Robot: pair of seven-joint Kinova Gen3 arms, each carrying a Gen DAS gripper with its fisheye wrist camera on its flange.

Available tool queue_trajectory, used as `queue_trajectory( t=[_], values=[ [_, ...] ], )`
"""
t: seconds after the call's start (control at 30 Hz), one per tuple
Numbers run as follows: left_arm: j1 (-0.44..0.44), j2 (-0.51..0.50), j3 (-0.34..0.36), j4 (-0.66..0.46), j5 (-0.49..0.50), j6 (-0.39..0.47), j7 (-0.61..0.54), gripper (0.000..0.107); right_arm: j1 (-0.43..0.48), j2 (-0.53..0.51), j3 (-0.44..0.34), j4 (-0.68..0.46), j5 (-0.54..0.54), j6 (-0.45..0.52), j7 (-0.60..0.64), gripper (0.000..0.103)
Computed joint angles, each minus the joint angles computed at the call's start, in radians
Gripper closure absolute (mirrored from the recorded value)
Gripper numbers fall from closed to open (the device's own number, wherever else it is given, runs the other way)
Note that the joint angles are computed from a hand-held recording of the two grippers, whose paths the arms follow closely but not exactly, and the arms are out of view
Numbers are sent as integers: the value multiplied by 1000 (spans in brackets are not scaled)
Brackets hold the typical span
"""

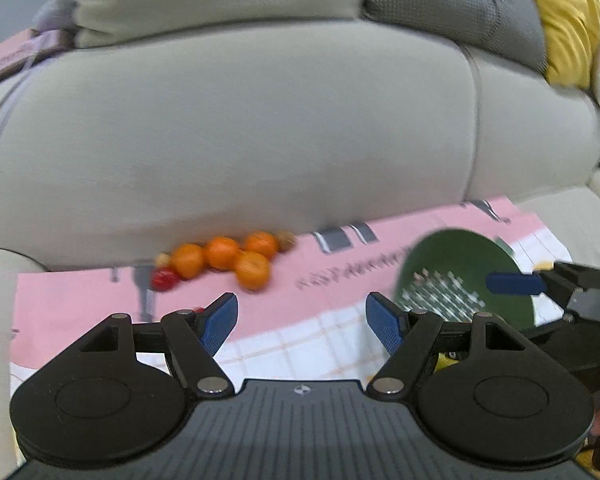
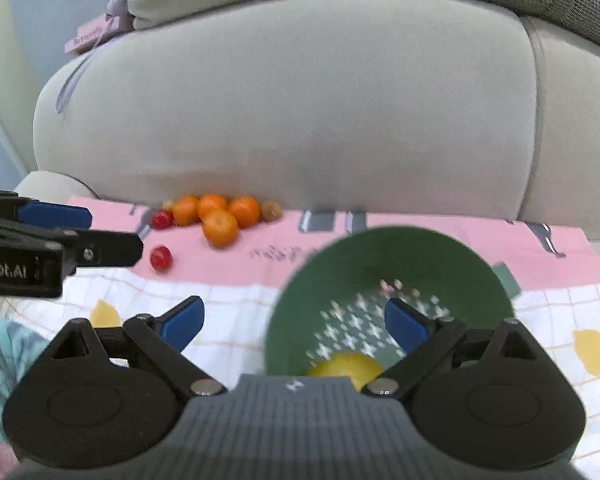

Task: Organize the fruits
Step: 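Move the left tool to the cherry tomato while the right tool approaches a mandarin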

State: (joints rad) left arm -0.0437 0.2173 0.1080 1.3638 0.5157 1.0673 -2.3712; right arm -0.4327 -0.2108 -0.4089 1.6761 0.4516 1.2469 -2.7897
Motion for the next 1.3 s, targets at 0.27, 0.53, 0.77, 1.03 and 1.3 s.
queue_trajectory(
  t=[0.27, 0.53, 0.77, 1.03, 1.3],
  values=[
    [-68, 62, -13, -52, 68, -15, 28, 22, -55, 85, 4, -28, 82, -80, 9, 9],
    [-95, 132, 10, -74, 69, -37, 52, 24, -94, 148, 81, -27, 89, -172, 75, 10],
    [-65, 217, 7, -129, -32, -9, 145, 28, -95, 218, 147, -27, 65, -254, 108, 14],
    [-66, 316, 25, -186, -98, 25, 191, 41, -104, 317, 215, -43, 26, -309, 183, 29],
    [-67, 357, 54, -175, -94, -17, 125, 49, -77, 363, 269, -49, -55, -389, 226, 38]
  ],
)
